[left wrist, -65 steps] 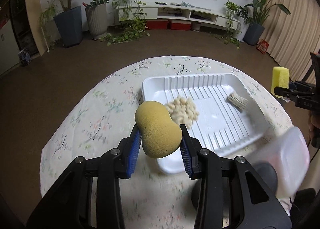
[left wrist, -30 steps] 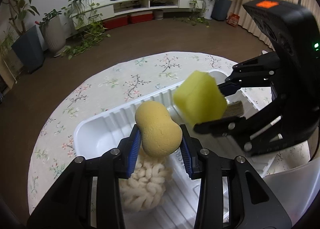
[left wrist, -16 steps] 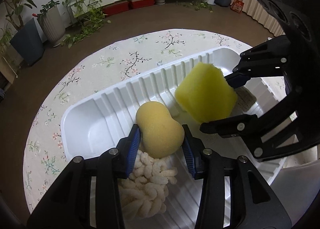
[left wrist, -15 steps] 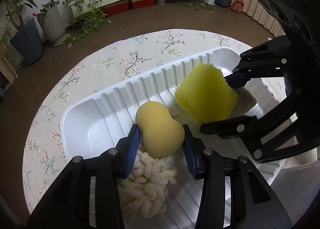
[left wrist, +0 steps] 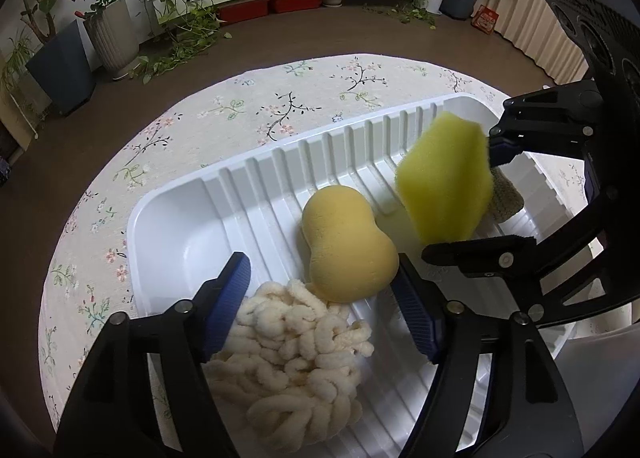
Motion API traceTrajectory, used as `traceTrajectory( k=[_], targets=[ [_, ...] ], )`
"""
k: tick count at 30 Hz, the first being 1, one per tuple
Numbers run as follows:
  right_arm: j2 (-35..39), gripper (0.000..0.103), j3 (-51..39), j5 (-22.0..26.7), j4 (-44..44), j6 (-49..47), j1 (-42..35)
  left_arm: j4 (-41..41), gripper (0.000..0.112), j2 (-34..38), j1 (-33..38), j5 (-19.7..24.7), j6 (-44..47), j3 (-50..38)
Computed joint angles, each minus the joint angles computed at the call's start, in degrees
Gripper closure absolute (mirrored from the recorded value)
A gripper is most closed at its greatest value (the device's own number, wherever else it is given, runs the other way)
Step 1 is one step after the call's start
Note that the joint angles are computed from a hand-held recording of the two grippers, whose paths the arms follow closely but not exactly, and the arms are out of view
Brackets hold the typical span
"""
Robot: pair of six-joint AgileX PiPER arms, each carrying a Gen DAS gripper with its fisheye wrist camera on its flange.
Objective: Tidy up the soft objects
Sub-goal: 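Drop tan sponge onto rope toy with left tool while right holds yellow sponge above, then lower the yellow sponge into the tray and open the right tool, then withdraw both tools from the tray toward the remaining items on the table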
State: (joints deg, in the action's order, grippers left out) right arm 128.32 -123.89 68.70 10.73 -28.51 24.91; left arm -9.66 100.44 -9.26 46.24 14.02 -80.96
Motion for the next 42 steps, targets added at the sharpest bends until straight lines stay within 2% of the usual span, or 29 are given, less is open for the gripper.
traceTrajectory(
  k=[14,17,18,20,22,24,25,37,42],
  targets=[
    [-6.7,0.034,8.2,-6.2,3.1,-0.4,-3.2,-2.3,0.039,-4.4,3.0,-2.0,0.6,2.7],
    [-8.5,0.031,10.3,-7.4,4.5,-0.6,-4.4,-3.4,0.033,-6.3,4.4,-3.0,1.2,4.6],
    [-9.0,0.029,10.9,-7.7,4.9,-0.6,-5.0,-4.2,0.032,-7.1,4.9,-3.4,1.5,5.4],
    [-9.7,0.023,11.6,-8.4,5.9,-0.5,-5.9,-6.3,0.017,-9.0,6.0,-4.3,2.4,7.0],
    [-11.2,0.016,13.3,-9.2,7.8,-1.0,-7.0,-8.3,0.009,-11.0,7.2,-5.8,3.3,9.0],
    [-13.1,0.003,15.8,-10.9,9.1,-1.7,-7.7,-9.7,0.009,-12.9,8.0,-7.4,3.6,10.9],
    [-13.7,0.000,16.7,-11.5,9.4,-1.9,-7.9,-9.5,0.009,-13.4,8.1,-8.1,3.3,11.4],
    [-22.0,0.000,27.7,-19.0,10.6,-1.7,-9.8,-7.3,0.009,-19.9,7.7,-11.6,0.0,16.4],
    [-25.5,0.000,31.5,-20.8,12.6,-2.0,-12.4,-7.2,0.009,-23.1,7.8,-13.3,0.3,19.5]
  ],
)
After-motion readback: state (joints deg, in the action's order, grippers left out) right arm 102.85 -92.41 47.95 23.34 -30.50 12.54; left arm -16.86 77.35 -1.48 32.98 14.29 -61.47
